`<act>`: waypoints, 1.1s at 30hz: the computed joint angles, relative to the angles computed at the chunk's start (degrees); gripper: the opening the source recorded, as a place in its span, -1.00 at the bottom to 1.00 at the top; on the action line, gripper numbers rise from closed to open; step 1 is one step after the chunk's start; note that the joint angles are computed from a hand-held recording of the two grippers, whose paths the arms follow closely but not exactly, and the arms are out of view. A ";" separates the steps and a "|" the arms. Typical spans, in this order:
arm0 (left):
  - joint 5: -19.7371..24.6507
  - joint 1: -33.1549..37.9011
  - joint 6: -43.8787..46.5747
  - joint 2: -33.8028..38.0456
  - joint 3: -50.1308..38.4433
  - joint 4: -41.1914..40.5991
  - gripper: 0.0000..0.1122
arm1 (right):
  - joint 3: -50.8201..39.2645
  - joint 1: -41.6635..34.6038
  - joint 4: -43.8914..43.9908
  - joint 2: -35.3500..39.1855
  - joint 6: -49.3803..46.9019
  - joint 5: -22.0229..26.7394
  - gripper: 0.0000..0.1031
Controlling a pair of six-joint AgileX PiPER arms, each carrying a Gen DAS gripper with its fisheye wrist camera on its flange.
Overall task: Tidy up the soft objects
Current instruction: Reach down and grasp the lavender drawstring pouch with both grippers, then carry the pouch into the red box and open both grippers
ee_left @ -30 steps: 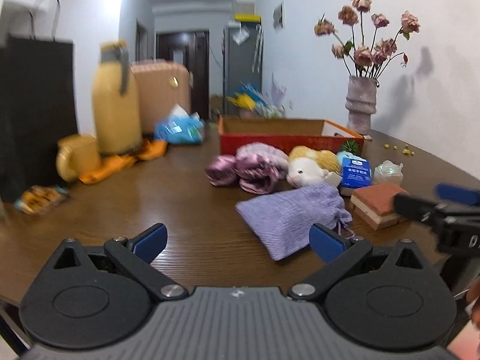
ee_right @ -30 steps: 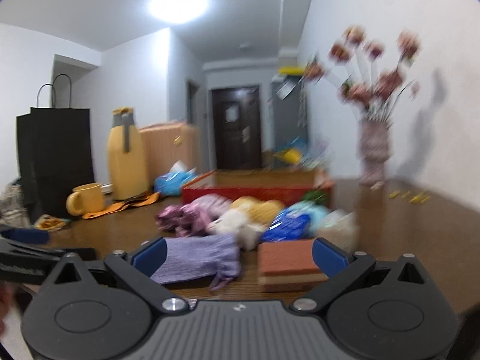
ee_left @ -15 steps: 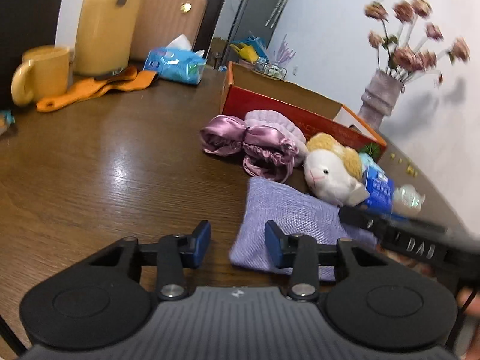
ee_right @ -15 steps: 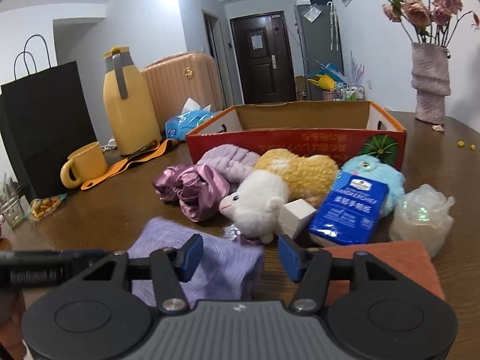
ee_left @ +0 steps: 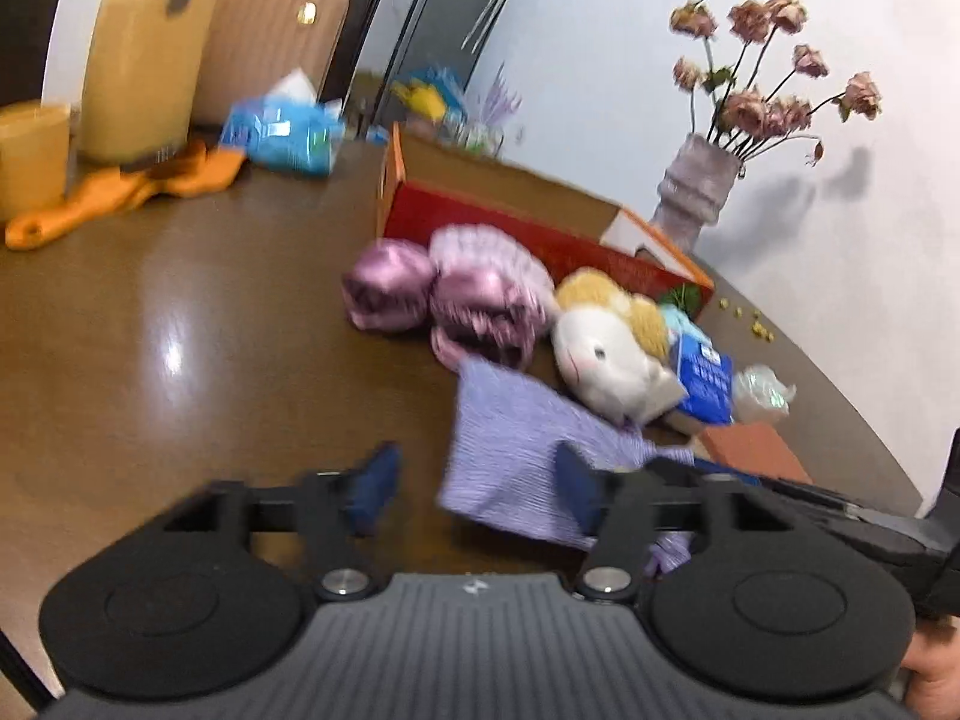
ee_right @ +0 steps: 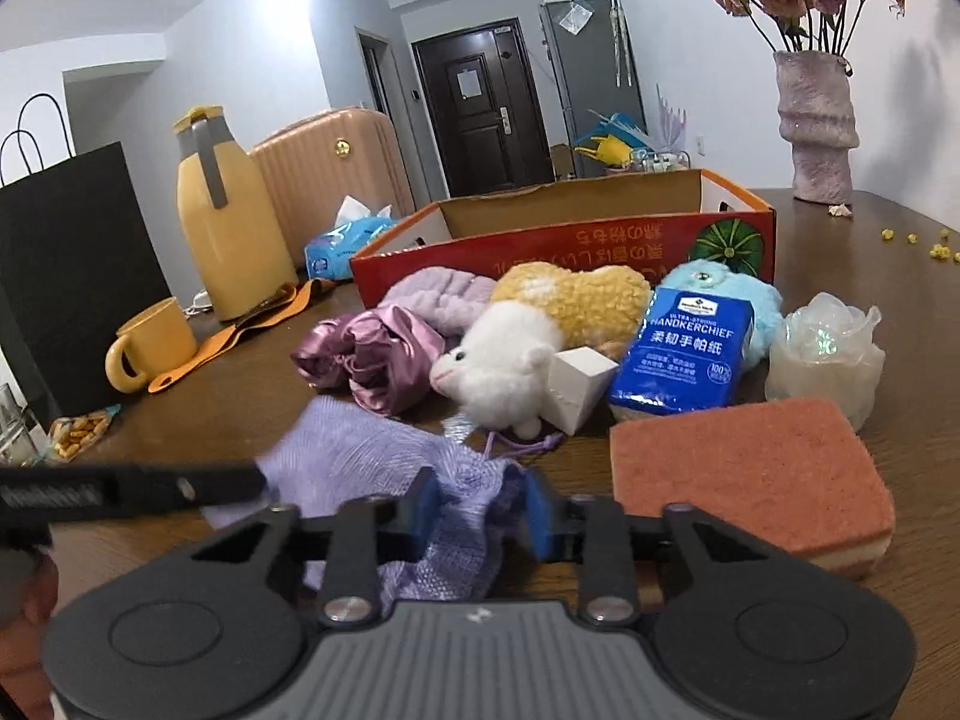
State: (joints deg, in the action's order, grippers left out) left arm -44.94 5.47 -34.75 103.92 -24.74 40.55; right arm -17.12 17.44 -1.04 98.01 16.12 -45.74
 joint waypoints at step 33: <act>-1.47 3.08 -11.34 -5.89 -1.55 16.86 -0.93 | 1.26 -1.29 -1.36 -9.50 -3.37 1.65 -0.89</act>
State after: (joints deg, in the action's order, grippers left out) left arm -46.41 8.55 -46.09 98.03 -26.29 57.41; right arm -15.86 16.15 -2.40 88.51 12.75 -44.09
